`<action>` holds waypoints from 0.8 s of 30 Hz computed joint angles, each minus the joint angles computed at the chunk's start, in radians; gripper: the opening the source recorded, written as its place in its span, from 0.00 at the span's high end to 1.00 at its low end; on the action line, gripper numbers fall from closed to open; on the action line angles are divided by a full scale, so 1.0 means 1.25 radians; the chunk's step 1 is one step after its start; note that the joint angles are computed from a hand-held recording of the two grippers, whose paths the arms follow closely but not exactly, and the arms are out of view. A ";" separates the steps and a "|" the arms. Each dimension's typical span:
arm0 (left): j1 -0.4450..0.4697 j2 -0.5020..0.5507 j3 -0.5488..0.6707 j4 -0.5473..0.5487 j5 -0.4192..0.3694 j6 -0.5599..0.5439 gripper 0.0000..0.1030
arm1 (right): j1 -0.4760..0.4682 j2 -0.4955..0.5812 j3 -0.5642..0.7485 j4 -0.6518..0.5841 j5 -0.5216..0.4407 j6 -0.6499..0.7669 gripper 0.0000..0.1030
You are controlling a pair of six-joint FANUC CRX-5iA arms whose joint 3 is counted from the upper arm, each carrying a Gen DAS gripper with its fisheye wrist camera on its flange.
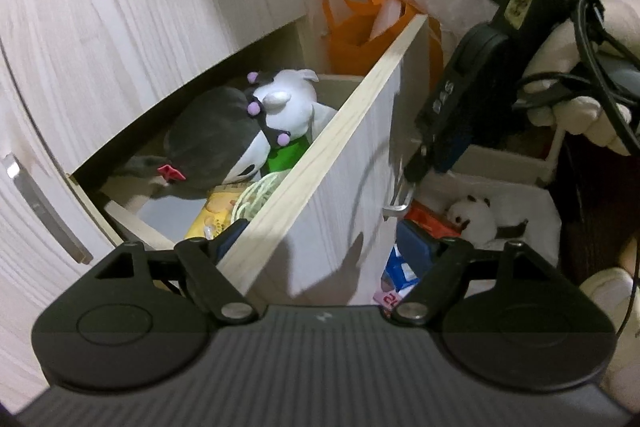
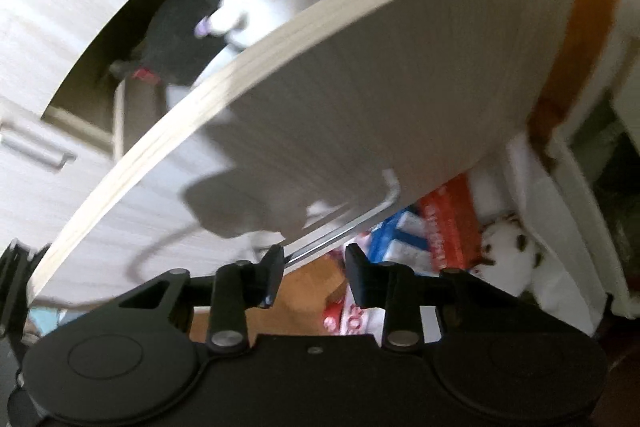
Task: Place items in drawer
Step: 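Hold the drawer open by its handle with the right tool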
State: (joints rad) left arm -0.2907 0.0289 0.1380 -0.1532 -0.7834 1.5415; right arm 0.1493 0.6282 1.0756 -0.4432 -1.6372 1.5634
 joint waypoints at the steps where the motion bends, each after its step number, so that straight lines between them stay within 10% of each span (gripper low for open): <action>1: 0.001 0.012 0.017 -0.003 -0.018 0.002 0.24 | -0.008 0.000 -0.006 0.000 0.032 -0.015 0.57; 12: 0.003 0.039 0.050 -0.022 -0.055 0.058 0.30 | 0.017 -0.049 -0.170 0.119 0.237 -0.271 0.43; 24: 0.021 -0.010 -0.025 0.049 0.018 -0.015 0.38 | 0.079 -0.090 -0.245 0.237 0.268 -0.184 0.37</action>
State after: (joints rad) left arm -0.2647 0.0166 0.1067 -0.0925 -0.7606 1.5228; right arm 0.2486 0.5155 0.7689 -0.1468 -1.3025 1.3333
